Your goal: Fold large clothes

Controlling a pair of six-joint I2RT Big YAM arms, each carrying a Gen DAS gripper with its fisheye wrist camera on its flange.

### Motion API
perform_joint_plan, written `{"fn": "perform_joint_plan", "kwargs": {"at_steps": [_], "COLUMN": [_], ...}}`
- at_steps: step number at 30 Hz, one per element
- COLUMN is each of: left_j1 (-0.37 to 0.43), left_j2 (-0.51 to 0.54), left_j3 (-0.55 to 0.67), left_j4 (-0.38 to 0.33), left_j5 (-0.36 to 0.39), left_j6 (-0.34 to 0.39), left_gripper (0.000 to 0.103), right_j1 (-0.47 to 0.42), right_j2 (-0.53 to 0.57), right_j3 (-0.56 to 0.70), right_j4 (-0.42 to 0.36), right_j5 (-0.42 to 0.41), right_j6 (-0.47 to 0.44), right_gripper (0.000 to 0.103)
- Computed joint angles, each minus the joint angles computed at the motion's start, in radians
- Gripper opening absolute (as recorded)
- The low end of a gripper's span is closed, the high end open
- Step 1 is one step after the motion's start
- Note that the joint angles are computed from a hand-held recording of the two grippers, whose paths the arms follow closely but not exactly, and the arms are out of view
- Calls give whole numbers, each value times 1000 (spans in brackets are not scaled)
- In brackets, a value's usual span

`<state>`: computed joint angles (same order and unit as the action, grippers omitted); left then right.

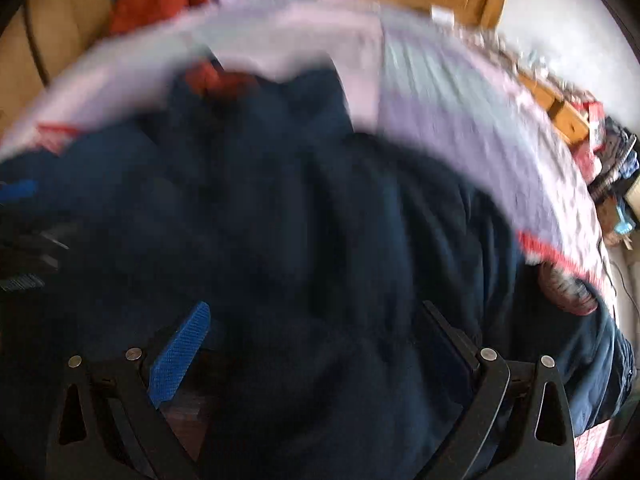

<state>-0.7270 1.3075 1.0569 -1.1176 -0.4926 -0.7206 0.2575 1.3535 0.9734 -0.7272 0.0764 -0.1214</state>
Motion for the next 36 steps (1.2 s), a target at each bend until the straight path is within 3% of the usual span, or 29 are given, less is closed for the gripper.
{"fn": "perform_joint_plan", "kwargs": {"at_steps": [2,3,4,5,7,11,14,17,20,22,25,28,31,33,36], "left_j1": [26,26,15,1,-52,-155,-220,-251,-284,-292,-303,-305,-307,-301,-306], "left_j2": [-107,-127,-145,-136,-101,9,166,316,461,536,615,655,671,662,669], "left_j3": [-127,-147,-164,-150,-93,66,249,417,576,656,754,797,813,815,796], "left_j4": [145,158,167,144,83,117,145,140,65,21,-74,-136,-168,-145,-128], "left_j5": [26,16,1,-19,-76,-92,-69,-22,-18,-16,-48,-99,-118,-91,-111], "left_j6": [-24,-38,-61,-80,-142,-149,-106,-95,-111,-126,-205,-233,-249,-257,-247], "left_gripper": [103,103,103,103,102,102,102,102,102,103,103,103,103,103,103], "right_j1": [-127,-203,-250,-271,-268,-242,-275,-314,-457,-603,-818,-987,-1136,-1216,-1279], "right_j2": [-12,-33,-56,-73,-137,-287,-402,-491,-558,-565,-493,-349,-180,-68,55], "right_j3": [-52,-72,-92,-104,-152,-256,-318,-353,-346,-314,-248,-160,-51,34,130], "right_j4": [69,84,86,80,91,95,1,-137,-226,-246,-204,-138,-118,-142,-130], "right_j5": [-125,-260,-314,-312,-237,-174,-233,-253,-353,-401,-431,-419,-431,-459,-479], "right_j6": [-47,-95,-143,-178,-199,-247,-238,-322,-414,-452,-474,-430,-322,-244,-163], "right_gripper": [96,88,66,62,65,65,67,74,74,75,84,84,84,85,85]}}
